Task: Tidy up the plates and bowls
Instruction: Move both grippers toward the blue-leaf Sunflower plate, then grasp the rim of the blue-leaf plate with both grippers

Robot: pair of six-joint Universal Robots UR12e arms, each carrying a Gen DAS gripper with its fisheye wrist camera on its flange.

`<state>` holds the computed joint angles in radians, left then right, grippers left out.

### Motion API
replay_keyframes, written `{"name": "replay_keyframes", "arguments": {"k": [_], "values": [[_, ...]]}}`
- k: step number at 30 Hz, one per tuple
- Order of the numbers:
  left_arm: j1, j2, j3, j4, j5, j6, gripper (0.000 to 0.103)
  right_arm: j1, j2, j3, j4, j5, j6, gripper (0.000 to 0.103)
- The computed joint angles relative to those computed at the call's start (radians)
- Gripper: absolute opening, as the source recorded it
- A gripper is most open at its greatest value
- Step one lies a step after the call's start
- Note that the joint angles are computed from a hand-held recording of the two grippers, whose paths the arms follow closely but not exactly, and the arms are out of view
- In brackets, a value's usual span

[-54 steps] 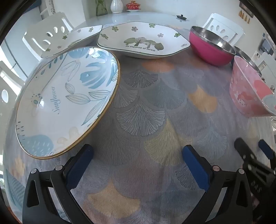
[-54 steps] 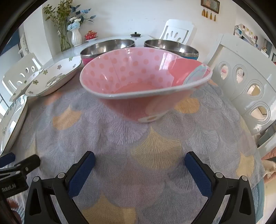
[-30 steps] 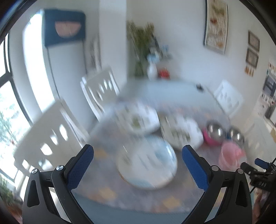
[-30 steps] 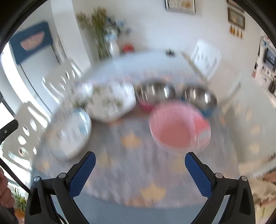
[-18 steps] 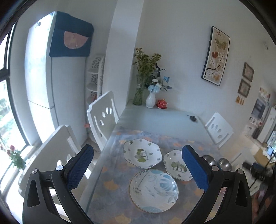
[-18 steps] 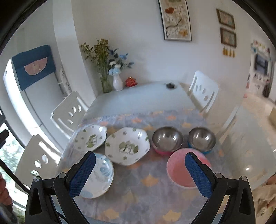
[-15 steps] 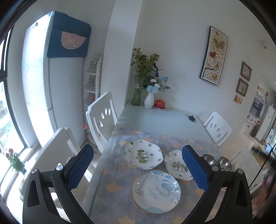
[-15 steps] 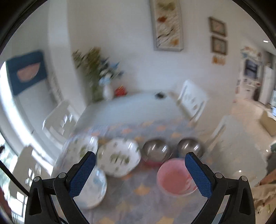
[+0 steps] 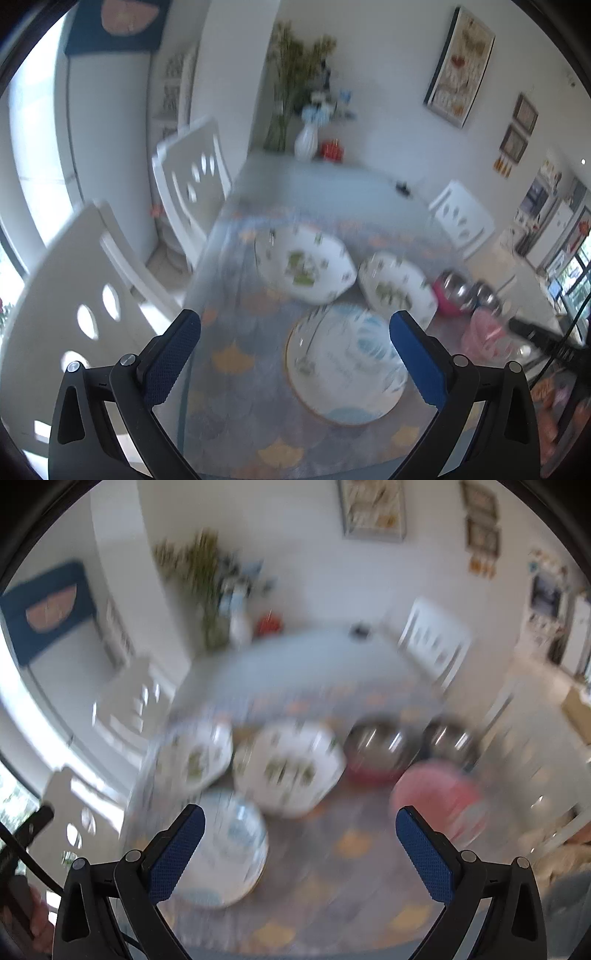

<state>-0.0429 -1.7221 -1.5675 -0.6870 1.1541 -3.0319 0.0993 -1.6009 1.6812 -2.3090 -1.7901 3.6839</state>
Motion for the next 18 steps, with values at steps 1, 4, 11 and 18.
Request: {"name": "replay_keyframes", "arguments": {"k": [1,4,11,18], "values": [[-0.003,-0.012,0.005,-0.033,0.003,0.016,0.102,-0.003,0.011,0.004,0.015,0.038,0.004,0.102],[-0.009,-0.046,0.022,-0.125,0.008,0.054,0.102,-0.021,0.051,0.017,0.055,0.188,0.016,0.098],[-0.033,-0.105,0.059,-0.239,0.026,0.118,0.092,-0.067,0.121,0.016,0.14,0.365,0.055,0.082],[-0.044,-0.153,0.109,-0.323,0.023,0.132,0.06,-0.081,0.161,-0.01,0.177,0.415,0.023,0.059]]}}
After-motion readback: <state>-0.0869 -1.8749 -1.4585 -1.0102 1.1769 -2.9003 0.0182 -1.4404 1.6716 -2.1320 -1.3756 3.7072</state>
